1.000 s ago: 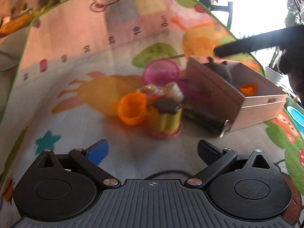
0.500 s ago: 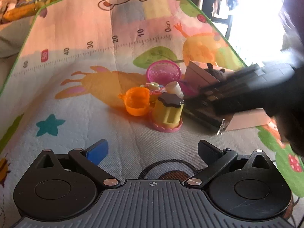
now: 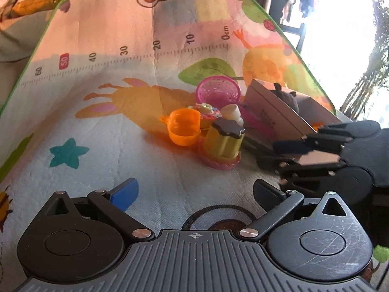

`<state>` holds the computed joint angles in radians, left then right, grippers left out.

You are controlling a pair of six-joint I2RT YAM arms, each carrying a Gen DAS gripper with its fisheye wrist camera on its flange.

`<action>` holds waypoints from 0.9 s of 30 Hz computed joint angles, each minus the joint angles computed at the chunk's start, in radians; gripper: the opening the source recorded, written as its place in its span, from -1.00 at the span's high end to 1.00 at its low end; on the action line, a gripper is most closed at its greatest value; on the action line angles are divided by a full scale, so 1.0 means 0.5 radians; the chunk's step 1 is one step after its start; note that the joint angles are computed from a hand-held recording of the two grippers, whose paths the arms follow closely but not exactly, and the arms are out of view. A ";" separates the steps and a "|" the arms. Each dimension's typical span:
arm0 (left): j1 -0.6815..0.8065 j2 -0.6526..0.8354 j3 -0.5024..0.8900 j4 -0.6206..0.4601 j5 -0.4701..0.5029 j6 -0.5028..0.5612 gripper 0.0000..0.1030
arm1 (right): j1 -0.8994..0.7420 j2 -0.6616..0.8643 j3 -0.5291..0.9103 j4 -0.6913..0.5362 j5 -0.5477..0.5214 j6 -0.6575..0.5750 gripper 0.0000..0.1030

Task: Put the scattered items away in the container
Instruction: 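Grasp the plastic-wrapped black cylinder with the right gripper while the left reaches the yellow pudding toy, then grasp the yellow pudding toy with the left gripper while the right lifts the cylinder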

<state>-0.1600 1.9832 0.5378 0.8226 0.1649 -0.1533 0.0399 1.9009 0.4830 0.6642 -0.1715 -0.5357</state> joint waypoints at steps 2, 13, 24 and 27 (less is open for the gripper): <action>-0.002 -0.004 0.006 -0.015 -0.012 -0.008 -0.99 | -0.139 -0.129 -0.168 -0.002 -0.104 -0.111 0.60; -0.118 -0.035 0.005 -0.062 -0.240 0.051 -0.99 | -0.865 -0.033 -0.464 0.562 -0.214 -0.037 -0.34; -0.275 -0.082 0.085 -0.170 -0.363 0.109 -0.99 | -1.059 0.261 -0.576 1.107 -0.581 0.514 -0.68; -0.368 -0.020 0.214 -0.142 -0.508 0.183 -0.94 | -1.101 0.245 -0.527 0.998 -0.603 0.582 -0.68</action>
<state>-0.3441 1.9734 0.6447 0.7514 -0.0889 -0.0616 -0.5104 2.0236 0.2197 1.1634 -0.4728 -0.2446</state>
